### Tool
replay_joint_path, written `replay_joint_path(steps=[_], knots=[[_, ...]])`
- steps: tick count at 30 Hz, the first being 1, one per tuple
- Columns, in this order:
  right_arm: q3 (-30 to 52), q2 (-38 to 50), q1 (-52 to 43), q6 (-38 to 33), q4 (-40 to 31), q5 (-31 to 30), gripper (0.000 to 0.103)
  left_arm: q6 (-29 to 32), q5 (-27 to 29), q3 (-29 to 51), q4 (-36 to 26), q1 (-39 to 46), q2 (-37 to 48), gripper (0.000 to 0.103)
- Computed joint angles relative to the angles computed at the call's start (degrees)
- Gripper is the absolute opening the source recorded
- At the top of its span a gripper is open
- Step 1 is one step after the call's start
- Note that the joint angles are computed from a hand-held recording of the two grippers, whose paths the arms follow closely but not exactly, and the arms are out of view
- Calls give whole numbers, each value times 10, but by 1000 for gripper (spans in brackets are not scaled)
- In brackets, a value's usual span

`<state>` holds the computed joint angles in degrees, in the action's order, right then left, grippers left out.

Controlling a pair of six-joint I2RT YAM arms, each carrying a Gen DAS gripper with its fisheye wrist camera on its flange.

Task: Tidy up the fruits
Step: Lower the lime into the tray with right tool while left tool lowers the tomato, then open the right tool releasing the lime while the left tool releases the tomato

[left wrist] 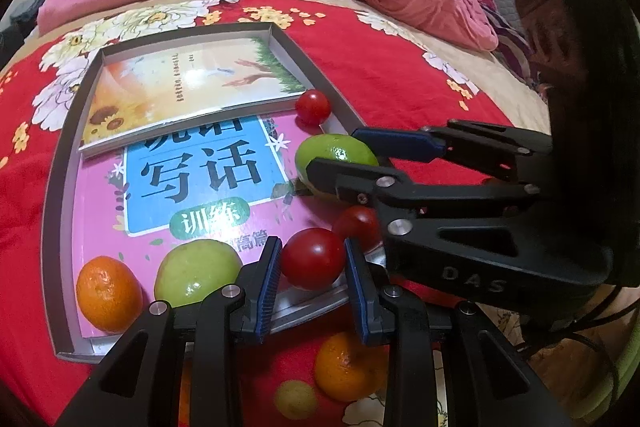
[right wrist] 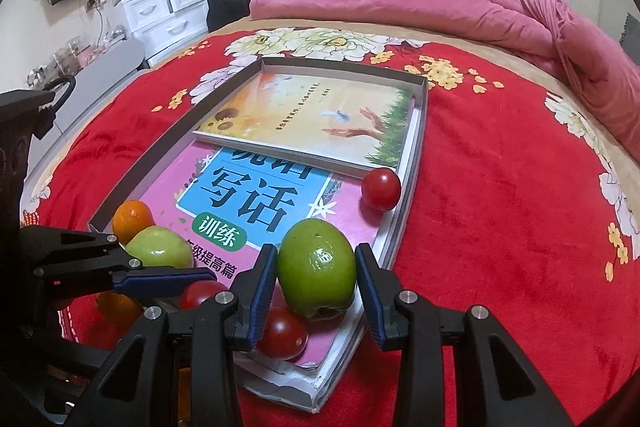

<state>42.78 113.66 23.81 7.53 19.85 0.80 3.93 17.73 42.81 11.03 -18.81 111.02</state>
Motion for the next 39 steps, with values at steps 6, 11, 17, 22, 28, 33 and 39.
replay_joint_path(steps=[6,11,17,22,28,33,39], knots=[[-15,-24,-4,3,6,-8,40,-8,-10,4,-7,-5,1,32],[-23,-36,-7,2,3,-15,41,-15,-9,-1,0,-4,0,32],[-23,-41,-9,-1,-8,-18,43,-24,-14,1,-8,-6,-3,33],[-22,-42,-6,-5,-9,-17,43,-27,-16,3,-17,-5,-6,33],[-24,-49,-6,-2,-11,-21,45,-32,-15,5,-21,-4,-7,33],[-29,-61,-13,5,-11,-28,48,-35,-9,4,-22,-4,-8,37],[-32,-67,-19,8,-15,-30,49,-37,-4,5,-21,-4,-6,40]])
